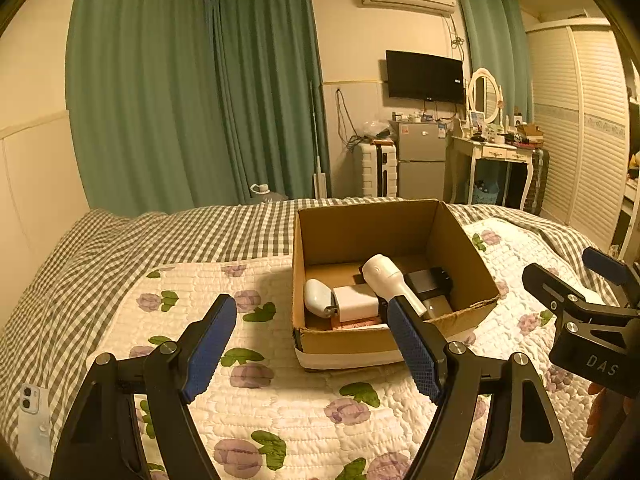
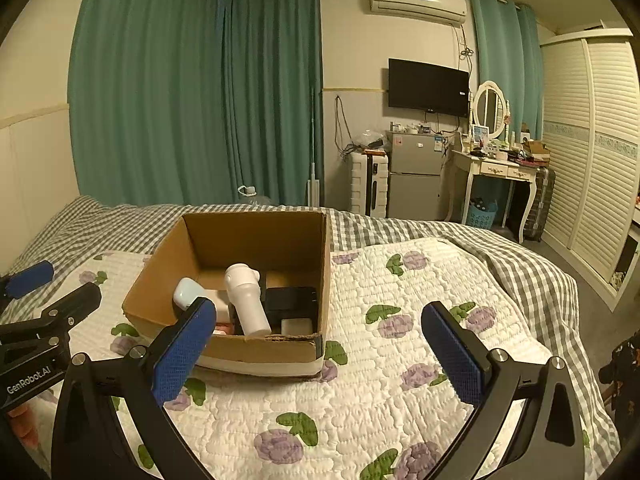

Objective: Organize rigid objects

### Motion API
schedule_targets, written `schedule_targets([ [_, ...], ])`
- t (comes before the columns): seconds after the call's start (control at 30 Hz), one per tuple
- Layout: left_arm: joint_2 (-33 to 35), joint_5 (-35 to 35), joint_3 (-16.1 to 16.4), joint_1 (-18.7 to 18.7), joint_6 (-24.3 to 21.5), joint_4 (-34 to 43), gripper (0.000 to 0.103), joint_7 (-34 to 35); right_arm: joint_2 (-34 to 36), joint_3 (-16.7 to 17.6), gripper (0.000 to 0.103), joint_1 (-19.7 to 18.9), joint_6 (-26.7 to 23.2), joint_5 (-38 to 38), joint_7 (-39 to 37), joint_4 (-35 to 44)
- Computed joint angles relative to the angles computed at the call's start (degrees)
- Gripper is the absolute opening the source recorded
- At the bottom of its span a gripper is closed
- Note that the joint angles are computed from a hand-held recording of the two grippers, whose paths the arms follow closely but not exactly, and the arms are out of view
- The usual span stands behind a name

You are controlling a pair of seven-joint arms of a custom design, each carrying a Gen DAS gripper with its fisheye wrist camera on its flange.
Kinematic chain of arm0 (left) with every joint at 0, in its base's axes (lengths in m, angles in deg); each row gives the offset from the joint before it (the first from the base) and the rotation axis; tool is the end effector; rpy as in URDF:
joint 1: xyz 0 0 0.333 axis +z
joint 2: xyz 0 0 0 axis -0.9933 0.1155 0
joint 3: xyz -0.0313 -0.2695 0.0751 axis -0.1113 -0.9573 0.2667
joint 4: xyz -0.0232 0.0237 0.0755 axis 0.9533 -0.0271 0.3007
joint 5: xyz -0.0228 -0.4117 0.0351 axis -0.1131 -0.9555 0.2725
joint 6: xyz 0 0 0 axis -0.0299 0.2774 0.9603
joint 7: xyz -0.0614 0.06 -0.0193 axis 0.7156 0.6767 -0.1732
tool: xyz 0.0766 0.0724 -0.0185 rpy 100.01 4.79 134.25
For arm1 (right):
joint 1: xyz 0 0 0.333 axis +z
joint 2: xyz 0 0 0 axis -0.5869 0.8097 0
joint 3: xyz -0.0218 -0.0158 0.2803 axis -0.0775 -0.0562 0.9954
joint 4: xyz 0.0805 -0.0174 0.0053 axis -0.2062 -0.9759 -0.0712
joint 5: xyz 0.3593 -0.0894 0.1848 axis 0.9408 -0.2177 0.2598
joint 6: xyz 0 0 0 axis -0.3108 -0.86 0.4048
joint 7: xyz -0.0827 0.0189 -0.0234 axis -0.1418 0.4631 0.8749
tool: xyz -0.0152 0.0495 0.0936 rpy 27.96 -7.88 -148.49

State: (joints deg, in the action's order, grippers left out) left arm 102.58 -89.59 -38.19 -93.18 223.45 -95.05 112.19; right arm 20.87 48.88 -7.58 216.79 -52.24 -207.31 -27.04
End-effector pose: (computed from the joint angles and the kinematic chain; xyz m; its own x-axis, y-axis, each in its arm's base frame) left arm 0.6572 -0.3003 0.4232 -0.5592 -0.8238 -0.0932 -0.3400 0.3304 -0.8805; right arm 0.5893 0.2930 0.3708 -0.5177 -0.8554 -0.0190 -0.3492 0.2315 -0.9080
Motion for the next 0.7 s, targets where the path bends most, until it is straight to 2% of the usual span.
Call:
schedule_targets([
  [0.7, 0.02, -0.02, 1.83, -1.36, -1.72, 0.74, 0.081, -1.04, 0.82, -0.32, 0.103, 0.19, 0.4, 0.68, -0.58, 0.44],
])
